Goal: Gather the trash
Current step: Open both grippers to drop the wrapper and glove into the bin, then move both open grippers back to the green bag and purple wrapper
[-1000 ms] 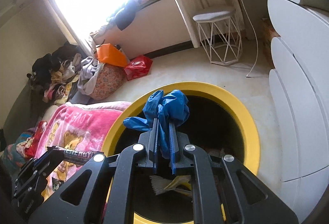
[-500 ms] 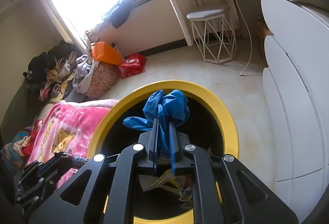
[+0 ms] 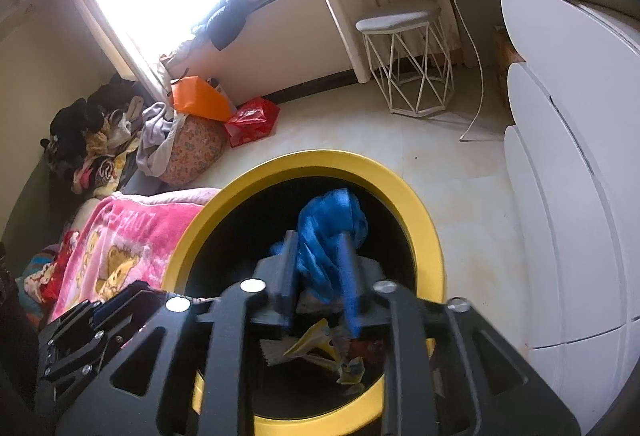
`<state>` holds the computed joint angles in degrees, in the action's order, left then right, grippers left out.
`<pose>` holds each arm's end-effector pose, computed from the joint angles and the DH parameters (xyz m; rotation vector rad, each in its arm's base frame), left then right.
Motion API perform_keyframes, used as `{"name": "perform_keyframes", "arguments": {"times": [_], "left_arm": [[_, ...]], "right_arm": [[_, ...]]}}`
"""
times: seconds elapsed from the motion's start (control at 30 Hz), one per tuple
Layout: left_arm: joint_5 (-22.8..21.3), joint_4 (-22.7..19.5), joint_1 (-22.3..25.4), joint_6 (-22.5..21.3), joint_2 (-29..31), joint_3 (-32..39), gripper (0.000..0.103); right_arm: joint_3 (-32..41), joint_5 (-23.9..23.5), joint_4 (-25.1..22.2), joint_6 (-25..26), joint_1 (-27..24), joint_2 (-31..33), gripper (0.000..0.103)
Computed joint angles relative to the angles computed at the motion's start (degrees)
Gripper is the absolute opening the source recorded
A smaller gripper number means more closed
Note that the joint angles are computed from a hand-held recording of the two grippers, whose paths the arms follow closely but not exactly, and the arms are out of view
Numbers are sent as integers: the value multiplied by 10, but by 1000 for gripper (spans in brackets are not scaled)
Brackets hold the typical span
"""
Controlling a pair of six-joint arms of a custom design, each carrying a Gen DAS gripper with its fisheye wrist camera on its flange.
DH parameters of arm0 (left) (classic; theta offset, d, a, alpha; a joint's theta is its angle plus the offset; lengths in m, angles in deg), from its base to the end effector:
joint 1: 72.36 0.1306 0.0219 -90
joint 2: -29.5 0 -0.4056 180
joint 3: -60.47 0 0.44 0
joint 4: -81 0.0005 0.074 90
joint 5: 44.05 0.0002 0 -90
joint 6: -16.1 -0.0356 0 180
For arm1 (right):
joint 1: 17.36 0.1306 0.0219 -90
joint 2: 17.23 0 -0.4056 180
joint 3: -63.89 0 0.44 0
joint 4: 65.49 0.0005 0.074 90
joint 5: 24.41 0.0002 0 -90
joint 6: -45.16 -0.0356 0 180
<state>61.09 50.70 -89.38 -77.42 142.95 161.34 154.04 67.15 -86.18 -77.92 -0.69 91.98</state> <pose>0.6588 -0.2119 0.3330 0.5462 2.2599 -0.4253 0.6282 0.1866 0.2997 0.3429 2.2749 0.4254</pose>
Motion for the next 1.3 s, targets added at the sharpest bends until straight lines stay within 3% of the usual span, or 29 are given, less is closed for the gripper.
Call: {"name": "perform_keyframes", "arguments": {"times": [0.03, 0.13, 0.17, 0.23, 0.3, 0.47, 0.67, 1.3], "left_arm": [[-1, -1, 1, 4, 1, 2, 42], [-1, 1, 3, 16, -3, 1, 57], [-3, 1, 5, 21, -4, 0, 72], [-3, 6, 7, 30, -9, -4, 86], [-8, 11, 9, 37, -15, -9, 92], [-19, 17, 12, 48, -25, -16, 92], [-27, 30, 19, 60, -43, -33, 92], [-52, 70, 54, 92, -93, -86, 92]], "right_arm": [[-3, 3, 1, 0, 0, -3, 27], [-10, 13, 6, -1, 0, -9, 35], [-13, 17, 9, -3, 0, -13, 40], [-18, 23, 11, -5, 0, -18, 45], [-23, 29, 16, -7, 1, -23, 48], [-30, 58, 25, -4, 7, -34, 60], [-36, 77, 36, -2, 11, -41, 68], [-12, 72, 45, 44, 51, -37, 74]]}}
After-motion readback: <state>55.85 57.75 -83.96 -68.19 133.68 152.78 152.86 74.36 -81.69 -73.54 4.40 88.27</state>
